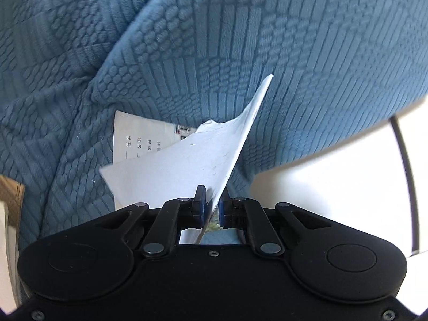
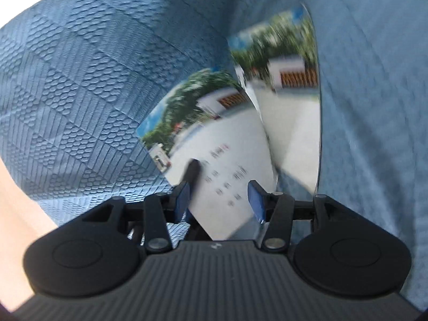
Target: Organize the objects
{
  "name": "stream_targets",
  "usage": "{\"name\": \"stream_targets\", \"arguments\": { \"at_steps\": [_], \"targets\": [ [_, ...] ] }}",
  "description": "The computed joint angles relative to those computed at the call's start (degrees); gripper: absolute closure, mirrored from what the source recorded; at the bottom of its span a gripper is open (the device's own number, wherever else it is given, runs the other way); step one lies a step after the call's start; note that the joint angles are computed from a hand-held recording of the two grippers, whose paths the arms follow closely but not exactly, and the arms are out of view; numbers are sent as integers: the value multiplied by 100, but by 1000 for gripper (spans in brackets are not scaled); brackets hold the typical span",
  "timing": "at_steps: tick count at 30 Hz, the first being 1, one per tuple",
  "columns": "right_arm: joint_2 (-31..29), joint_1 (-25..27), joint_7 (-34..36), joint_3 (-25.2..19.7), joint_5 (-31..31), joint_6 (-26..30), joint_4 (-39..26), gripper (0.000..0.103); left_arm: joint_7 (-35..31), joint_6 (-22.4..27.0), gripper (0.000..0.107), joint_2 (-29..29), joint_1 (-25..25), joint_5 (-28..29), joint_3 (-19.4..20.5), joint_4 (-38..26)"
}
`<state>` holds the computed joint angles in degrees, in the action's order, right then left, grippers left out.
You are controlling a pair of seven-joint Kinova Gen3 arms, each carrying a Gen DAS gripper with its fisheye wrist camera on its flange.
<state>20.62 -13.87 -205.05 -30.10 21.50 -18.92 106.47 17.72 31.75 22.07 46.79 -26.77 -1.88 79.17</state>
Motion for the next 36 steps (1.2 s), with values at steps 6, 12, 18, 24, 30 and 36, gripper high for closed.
{"name": "stream_targets", "arguments": {
  "at_steps": [6,12,18,24,30,36],
  "targets": [
    [-91,-1244,-349,1040,-1347,-822,471,52,1117,-434,100,-242,336,-504,-433,514],
    [28,-1423,-2,932,-2144,-1266,541,49,1802,-646,102,-393,390,-1009,-489,747],
    [229,-1842,546,1297,-2888,-1540,427,49,2039,-461,104,-429,332,-1150,-329,739],
    [51,-2209,1704,1819,-4093,-577,225,49,2335,-530,105,-590,285,-1355,-196,1047],
    [-91,-2313,2768,2192,-4394,258,56,74,2403,-471,105,-768,160,-1377,58,1332],
    [-397,-2954,4110,3009,-4538,1313,-162,96,1900,-355,103,-945,-174,-872,511,1555]
  ]
}}
